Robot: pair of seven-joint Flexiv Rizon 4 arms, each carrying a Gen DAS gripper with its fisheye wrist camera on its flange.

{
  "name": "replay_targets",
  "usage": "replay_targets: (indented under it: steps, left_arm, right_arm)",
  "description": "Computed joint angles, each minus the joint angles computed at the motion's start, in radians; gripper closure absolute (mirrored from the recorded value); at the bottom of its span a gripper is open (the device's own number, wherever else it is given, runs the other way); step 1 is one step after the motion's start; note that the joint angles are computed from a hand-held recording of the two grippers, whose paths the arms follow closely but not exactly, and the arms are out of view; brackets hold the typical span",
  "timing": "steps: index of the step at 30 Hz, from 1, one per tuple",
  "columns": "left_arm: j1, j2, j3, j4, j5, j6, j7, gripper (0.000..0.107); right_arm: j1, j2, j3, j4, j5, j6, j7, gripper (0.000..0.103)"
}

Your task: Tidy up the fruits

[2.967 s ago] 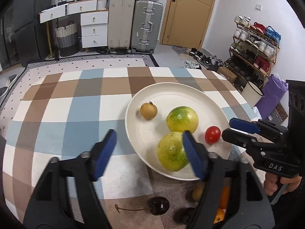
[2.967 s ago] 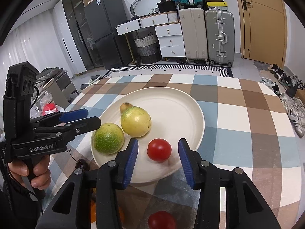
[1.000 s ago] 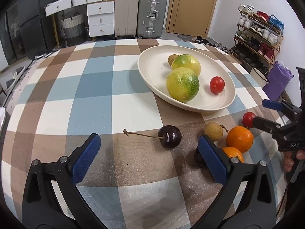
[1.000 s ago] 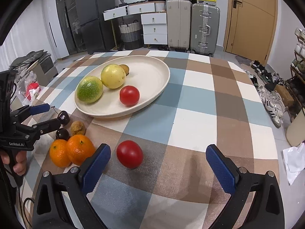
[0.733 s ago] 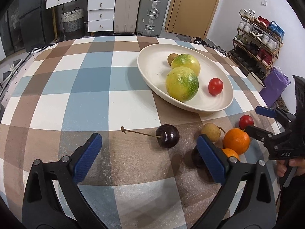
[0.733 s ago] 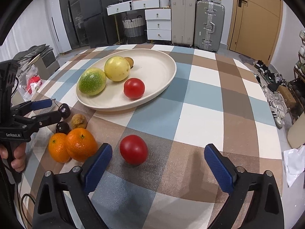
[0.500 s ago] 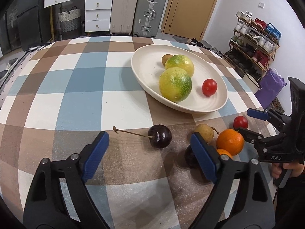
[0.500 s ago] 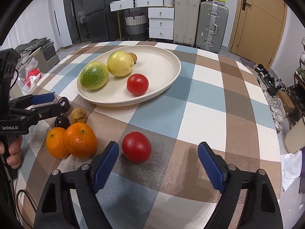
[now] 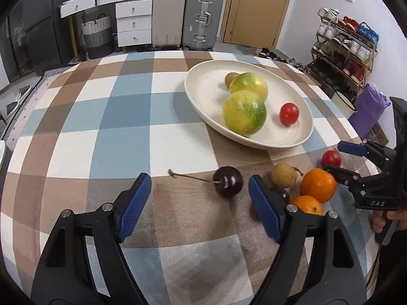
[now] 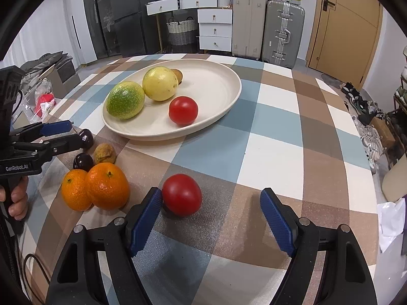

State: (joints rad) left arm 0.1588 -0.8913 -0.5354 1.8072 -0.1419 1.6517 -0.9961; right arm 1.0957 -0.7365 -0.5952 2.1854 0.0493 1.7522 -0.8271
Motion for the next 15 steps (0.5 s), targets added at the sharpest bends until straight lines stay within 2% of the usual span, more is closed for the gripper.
replay_targets:
  steps: [4,8,11,15]
  left_arm:
    - [0.041,-0.013,-0.040,0.005,0.006,0.010,-0.007,0.029]
    - [-0.002,-0.006,0.008,-0.017,-0.016,-0.055,-0.005,0.029]
    - [0.008,-0.019,-0.019,-0.012,-0.006,-0.041,0.035,0.030]
    - [0.026,-0.028,-0.053,-0.001,0.001,-0.039,0.069,0.047]
  right_arm:
    - [-0.016,0.004,0.016,-0.004,-0.007,-0.002,-0.004,0.023]
    - [-0.022,0.005,0.023,-0.005,-0.010,0.000,-0.006,0.023]
    - [-0.020,0.003,0.021,-0.006,-0.010,0.002,-0.009,0.023]
    - [-0.015,0.000,0.018,-0.007,-0.011,-0.001,-0.015,0.026]
